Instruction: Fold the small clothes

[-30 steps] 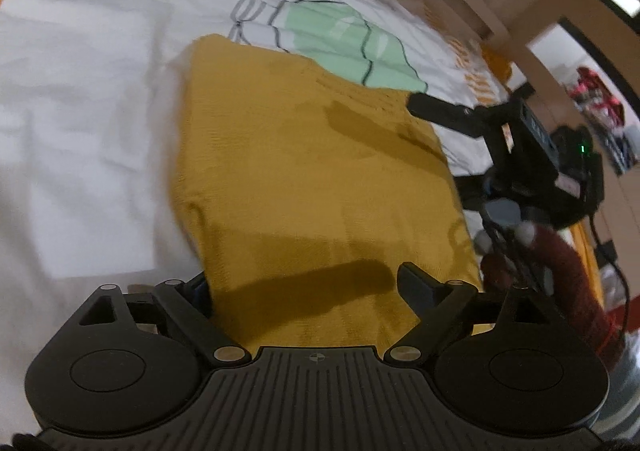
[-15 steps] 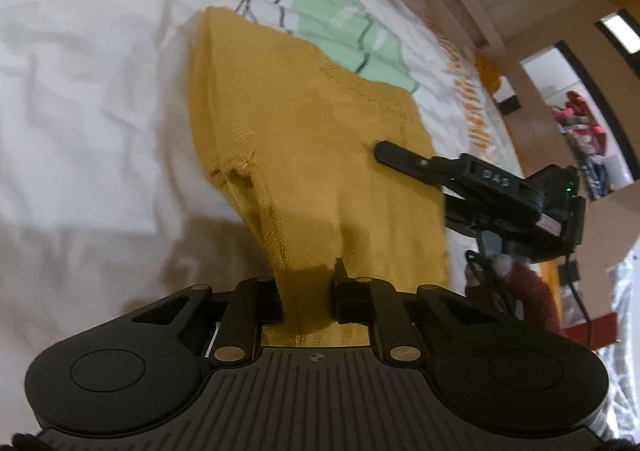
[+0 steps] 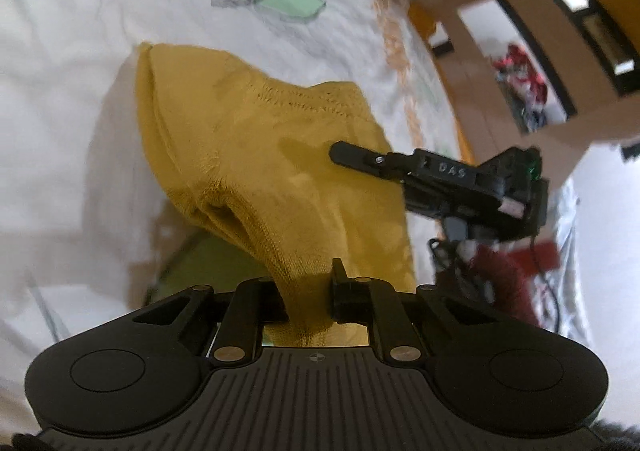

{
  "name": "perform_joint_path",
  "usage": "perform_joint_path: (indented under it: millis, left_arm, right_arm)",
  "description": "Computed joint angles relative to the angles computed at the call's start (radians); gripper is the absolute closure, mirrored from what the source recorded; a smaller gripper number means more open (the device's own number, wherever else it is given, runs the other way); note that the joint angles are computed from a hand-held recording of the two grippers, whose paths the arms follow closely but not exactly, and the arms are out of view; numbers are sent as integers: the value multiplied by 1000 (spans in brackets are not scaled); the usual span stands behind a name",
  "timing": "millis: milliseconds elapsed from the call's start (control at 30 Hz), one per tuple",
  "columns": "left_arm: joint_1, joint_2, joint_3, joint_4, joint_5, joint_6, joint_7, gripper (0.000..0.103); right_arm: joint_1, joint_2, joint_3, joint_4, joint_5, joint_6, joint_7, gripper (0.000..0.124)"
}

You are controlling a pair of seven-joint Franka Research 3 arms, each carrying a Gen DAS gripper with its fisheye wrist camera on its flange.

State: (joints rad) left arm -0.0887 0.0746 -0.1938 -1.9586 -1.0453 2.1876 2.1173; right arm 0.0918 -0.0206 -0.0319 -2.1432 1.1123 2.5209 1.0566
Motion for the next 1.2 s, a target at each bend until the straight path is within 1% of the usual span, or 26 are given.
perform_joint_path:
  millis: [33,100,133,200,233,267,333,367,500,567,633,667,733,767,833,867,900,967,1033,1133,1200]
  left_arm:
    - [-6,-17,-3,-31,19,22,-4,89]
    - [-19,-33,-5,-79,58,66,-40,89]
    - [-28,-39,-7,-98,85,93,-70,88]
    - [-39,-48,-5,-138,125,146,-112,86]
    - [-41,-54,-3,-154,124,164,-116,84]
    - [-41,-58,0,-168,97,173,-98,84]
    - [-44,-67,4,-182,91,196,-100,84]
    - [-48,-75,3,-191,98,212,-99,84]
    - [-80,-138,-1,-257,175,301,-106,79]
    - [-98,-167,2,-288,216,346,-125,78]
    - [-123,-191,-8,-309,279,414,-186,78]
    - [-138,-216,-6,-334,289,459,-189,78]
    - [-180,-266,0,-385,267,579,-149,78]
    - [-207,-284,9,-403,244,639,-106,78]
    - [-251,-294,29,-408,234,725,-42,76]
    - [-264,-283,30,-398,257,764,-34,74]
    - [-271,-266,30,-383,290,791,-37,69]
    - [-267,-213,22,-339,385,825,-101,67]
    - [-289,-152,34,-286,385,860,-112,67]
    - [-253,-60,4,-217,512,905,-243,67]
    - [-233,-11,-1,-179,591,919,-330,67]
  right_arm:
    - [4,-20,5,-32,-18,24,8,73]
    - [12,-50,12,-88,-77,84,49,66]
    - [17,-60,14,-113,-89,123,57,66]
    - [24,-72,1,-134,-48,155,31,66]
    - [26,-75,-3,-140,-31,167,28,66]
    - [28,-77,-4,-145,-32,187,32,66]
    - [34,-93,6,-165,-84,244,66,64]
    - [38,-99,8,-173,-103,266,78,60]
    - [56,-123,10,-211,-156,344,135,58]
    - [65,-153,3,-249,-168,377,142,58]
    - [82,-172,-5,-270,-164,414,127,58]
    - [96,-181,-9,-279,-158,440,103,57]
    - [133,-194,-18,-291,-140,499,47,57]
    - [159,-196,-27,-290,-119,533,4,57]
    - [200,-189,-38,-279,-101,584,-54,57]
    - [215,-182,-42,-271,-102,604,-73,57]
    - [215,-173,-35,-264,-126,617,-69,57]
    - [188,-145,-5,-248,-216,633,-12,57]
    - [200,-114,-16,-224,-235,641,-1,57]
    - [192,-65,-13,-186,-255,654,29,57]
    - [176,-40,-5,-169,-275,654,51,57]
